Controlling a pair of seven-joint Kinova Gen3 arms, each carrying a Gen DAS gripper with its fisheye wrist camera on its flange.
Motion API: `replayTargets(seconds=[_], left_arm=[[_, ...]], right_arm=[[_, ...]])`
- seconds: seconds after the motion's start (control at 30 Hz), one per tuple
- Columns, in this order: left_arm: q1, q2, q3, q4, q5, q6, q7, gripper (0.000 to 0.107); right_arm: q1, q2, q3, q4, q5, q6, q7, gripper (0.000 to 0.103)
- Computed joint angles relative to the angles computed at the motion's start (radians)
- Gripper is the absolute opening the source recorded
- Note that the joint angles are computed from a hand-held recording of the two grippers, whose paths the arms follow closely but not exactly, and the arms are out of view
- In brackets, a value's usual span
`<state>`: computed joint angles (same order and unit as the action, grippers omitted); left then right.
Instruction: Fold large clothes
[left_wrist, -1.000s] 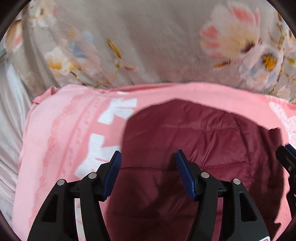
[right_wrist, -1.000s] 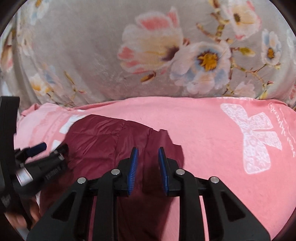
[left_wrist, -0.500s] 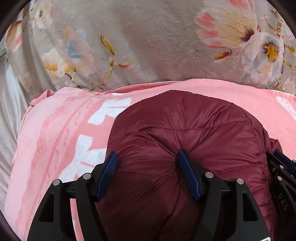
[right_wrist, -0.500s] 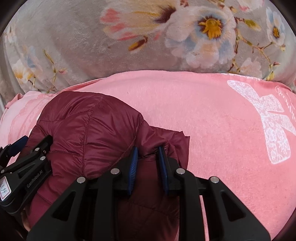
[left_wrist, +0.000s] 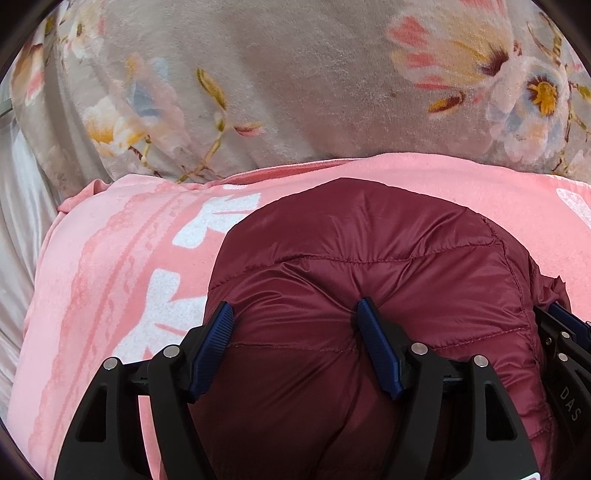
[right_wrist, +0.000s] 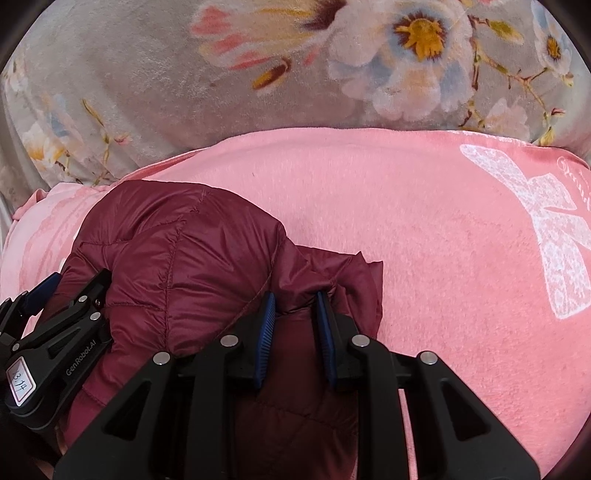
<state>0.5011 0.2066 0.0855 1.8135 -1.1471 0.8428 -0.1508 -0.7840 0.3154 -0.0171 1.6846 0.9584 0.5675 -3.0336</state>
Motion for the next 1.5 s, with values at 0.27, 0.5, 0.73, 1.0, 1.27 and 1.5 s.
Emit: replayTargets(seconds=[0.27,0.5,0.73,1.0,1.27,1.5], left_arm=[[-0.041,-0.145,0.035,0.075,0.150,-0.026,-0.100,0.078],[-0.069,-0.389,0.133,0.265,0.356,0.010,-0.204,0.078],[-0.136,-0.452,0.257,0.377,0.419,0.091,-0.139,0.079],[-0.180,-0.574,0.452,0.459,0.533,0.096,-0.071,0.078],[-0.284,-0.633,0.745,0.451,0.566,0.182,0.029,0.078],[-0.335,-0.714,0.798,0.450,0.663,0.175,-0.026,0.080]], right_arm=[[-0.056,-0.125,-0.033,0.106,0.088,0.101,-0.109,0.042],[-0.098,-0.247,-0.239,0.249,0.040,0.263,-0.091,0.041],[-0.113,-0.248,-0.317,0.305,-0.036,0.391,-0.228,0.041],[-0.233,-0.291,-0.458,0.416,-0.007,0.531,-0.506,0.063],[-0.426,-0.242,-0.524,0.426,0.014,0.753,-0.681,0.089],[-0.503,-0.250,-0.543,0.445,-0.013,0.784,-0.748,0.089]])
